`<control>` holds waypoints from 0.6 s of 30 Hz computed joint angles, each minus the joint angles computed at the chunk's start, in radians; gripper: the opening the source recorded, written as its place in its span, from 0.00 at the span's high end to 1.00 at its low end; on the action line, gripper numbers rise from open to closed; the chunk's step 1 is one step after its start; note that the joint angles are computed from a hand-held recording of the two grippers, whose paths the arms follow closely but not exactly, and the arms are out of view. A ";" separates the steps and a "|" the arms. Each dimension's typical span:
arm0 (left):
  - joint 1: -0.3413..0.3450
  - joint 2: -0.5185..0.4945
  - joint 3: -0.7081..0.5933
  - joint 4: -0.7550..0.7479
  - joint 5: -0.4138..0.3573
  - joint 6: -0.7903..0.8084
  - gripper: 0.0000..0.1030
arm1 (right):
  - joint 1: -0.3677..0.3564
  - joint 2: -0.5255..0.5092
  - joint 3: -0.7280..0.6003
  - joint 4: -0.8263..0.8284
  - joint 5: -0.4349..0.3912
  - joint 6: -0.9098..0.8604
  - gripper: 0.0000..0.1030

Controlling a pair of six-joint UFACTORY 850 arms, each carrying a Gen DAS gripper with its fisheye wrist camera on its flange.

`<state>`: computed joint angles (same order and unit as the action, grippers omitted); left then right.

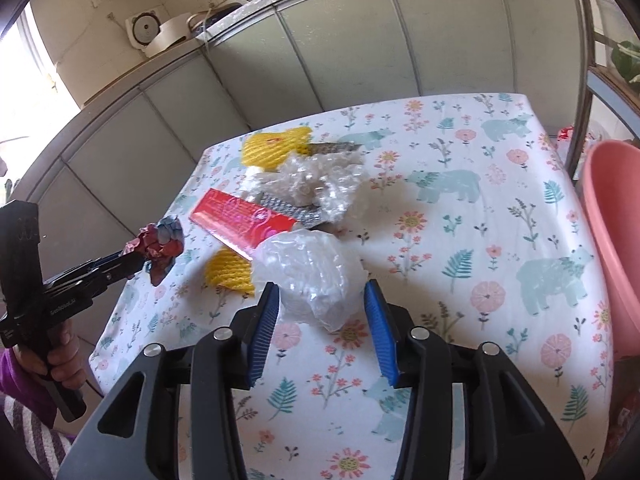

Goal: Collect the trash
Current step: 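Grasp the maroon foil wrapper with the left tool while the right grasps the clear plastic bag, then carry the wrapper and plastic bag into the pink bucket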

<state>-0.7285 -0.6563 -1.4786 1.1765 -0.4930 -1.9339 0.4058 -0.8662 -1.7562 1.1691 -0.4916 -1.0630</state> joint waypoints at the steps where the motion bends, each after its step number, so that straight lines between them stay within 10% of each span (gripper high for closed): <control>1: -0.002 0.002 0.001 0.000 -0.004 -0.001 0.69 | 0.002 0.003 0.004 -0.004 0.001 -0.002 0.66; 18: -0.055 0.018 -0.022 0.050 -0.057 -0.005 0.69 | -0.018 0.156 0.218 0.215 0.030 -0.252 0.83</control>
<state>-0.7837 -0.6379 -1.5010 1.2264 -0.5503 -1.9385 0.3875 -0.7105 -1.5379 1.3843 -0.4615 -1.3149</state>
